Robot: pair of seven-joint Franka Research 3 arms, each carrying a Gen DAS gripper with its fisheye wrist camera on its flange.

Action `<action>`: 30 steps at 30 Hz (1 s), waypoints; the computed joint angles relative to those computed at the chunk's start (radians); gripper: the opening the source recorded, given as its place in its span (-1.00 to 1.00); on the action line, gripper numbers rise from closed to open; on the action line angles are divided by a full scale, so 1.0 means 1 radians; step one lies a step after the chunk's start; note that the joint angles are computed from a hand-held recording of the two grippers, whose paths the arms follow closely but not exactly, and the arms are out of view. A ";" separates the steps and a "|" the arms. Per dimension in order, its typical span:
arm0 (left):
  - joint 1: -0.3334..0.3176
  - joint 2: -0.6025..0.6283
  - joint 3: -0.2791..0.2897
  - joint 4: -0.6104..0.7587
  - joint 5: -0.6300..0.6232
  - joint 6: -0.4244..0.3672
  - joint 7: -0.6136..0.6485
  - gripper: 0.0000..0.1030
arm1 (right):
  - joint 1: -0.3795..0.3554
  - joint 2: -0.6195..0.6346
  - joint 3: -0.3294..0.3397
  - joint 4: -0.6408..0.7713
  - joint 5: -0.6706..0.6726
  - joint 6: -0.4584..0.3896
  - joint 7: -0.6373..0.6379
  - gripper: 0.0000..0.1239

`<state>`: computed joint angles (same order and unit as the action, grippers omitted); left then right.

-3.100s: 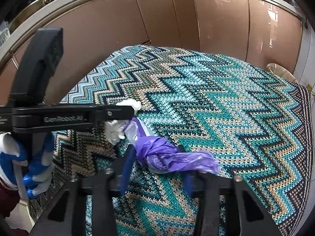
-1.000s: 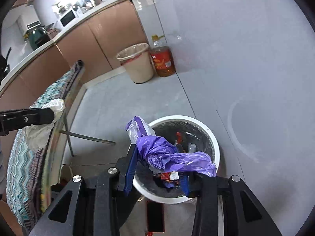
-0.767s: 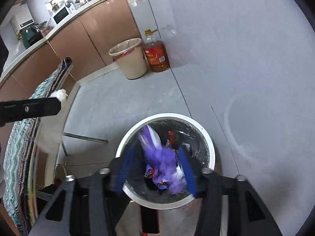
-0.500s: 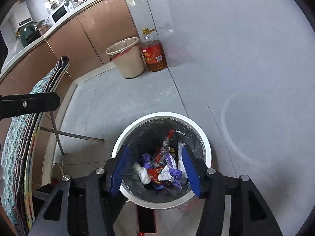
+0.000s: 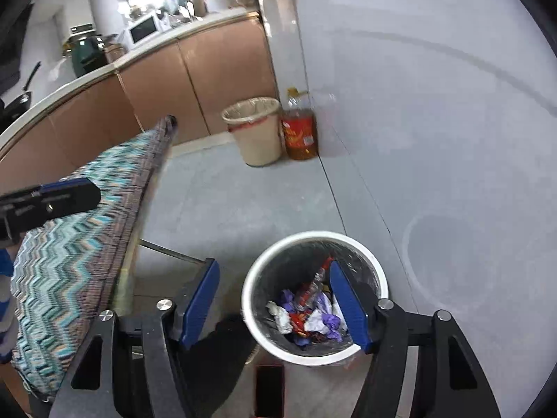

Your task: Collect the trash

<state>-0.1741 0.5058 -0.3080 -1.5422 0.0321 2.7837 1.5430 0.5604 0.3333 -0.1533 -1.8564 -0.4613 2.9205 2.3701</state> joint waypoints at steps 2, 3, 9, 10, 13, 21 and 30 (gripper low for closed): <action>0.030 -0.078 -0.005 -0.114 -0.011 0.063 0.009 -0.04 | 0.051 -0.019 -0.031 -0.004 -0.065 -0.003 0.058 0.13; 0.032 -0.115 0.008 -0.166 -0.001 0.093 0.001 -0.03 | 0.059 -0.022 -0.032 0.000 -0.086 -0.004 0.076 0.15; 0.048 -0.337 0.086 -0.471 0.070 0.248 -0.092 0.07 | 0.125 -0.063 -0.024 0.015 -0.291 -0.055 0.243 0.32; 0.034 -0.369 0.120 -0.512 0.118 0.269 -0.143 0.07 | 0.126 -0.068 -0.016 0.017 -0.316 -0.061 0.263 0.37; 0.022 -0.437 0.182 -0.597 0.255 0.317 -0.289 0.11 | 0.139 -0.078 0.007 0.036 -0.398 -0.097 0.335 0.50; 0.215 -0.617 0.149 -0.715 1.065 0.336 -1.087 0.27 | 0.137 -0.098 0.099 0.083 -0.557 -0.194 0.447 0.66; 0.330 -0.736 0.088 -0.760 1.471 0.334 -1.549 0.30 | 0.111 -0.113 0.184 0.088 -0.648 -0.252 0.494 0.66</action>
<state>0.1560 -0.2304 -0.2201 -2.3019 1.5030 3.1174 -0.0056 0.6714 0.2206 0.0307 -1.7689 -1.1090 2.6684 2.8639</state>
